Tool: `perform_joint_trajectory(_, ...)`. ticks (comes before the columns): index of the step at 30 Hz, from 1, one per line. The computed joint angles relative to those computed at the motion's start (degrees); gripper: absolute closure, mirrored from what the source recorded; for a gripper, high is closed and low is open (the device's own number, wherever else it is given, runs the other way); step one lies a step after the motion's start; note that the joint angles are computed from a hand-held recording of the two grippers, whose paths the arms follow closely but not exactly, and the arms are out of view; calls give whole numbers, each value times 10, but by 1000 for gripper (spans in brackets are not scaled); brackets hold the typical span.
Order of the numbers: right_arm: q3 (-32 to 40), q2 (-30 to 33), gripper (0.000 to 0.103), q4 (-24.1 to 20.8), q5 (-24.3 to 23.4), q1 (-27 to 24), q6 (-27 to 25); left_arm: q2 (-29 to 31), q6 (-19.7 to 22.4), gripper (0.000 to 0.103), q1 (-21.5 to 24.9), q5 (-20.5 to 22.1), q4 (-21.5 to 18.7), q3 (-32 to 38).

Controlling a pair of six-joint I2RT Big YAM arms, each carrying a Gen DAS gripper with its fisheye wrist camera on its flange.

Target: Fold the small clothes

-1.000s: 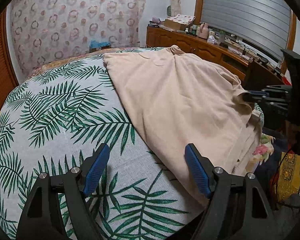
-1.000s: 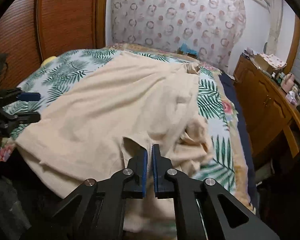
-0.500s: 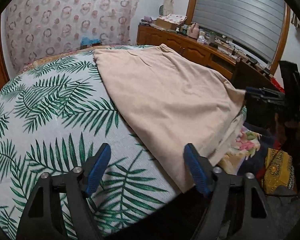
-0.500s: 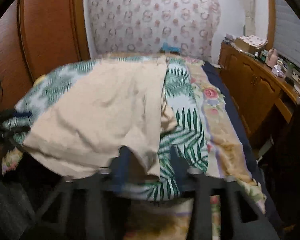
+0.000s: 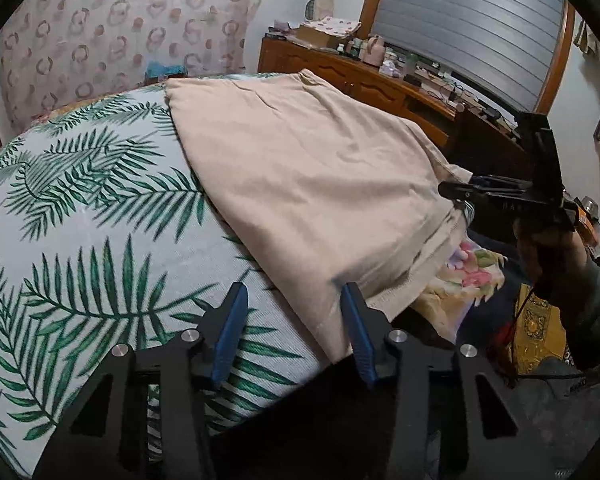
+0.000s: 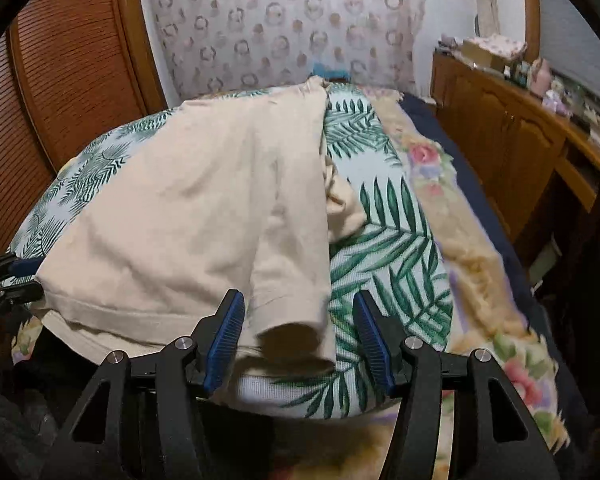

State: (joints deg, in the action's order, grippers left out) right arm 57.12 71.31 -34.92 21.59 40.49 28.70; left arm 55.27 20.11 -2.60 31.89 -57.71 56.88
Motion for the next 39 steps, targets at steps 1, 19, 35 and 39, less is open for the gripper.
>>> perform_joint_trajectory(1, 1, -2, 44, -3, -4, 0, 3, 1, 1, 57, -2, 2, -3, 0)
perform_joint_trajectory(19, -10, -69, 98, 94, -72, -31, -63, 30, -64, 99, 18, 81, 31, 85)
perform_joint_trajectory(35, 265, 153, 98, 84, -131, -148, -200, 340, -125, 99, -16, -32, 88, 405)
perform_joint_trajectory(39, 359, 233, 98, 28, -126, -151, -224, 402, -120, 99, -19, -58, 68, 454)
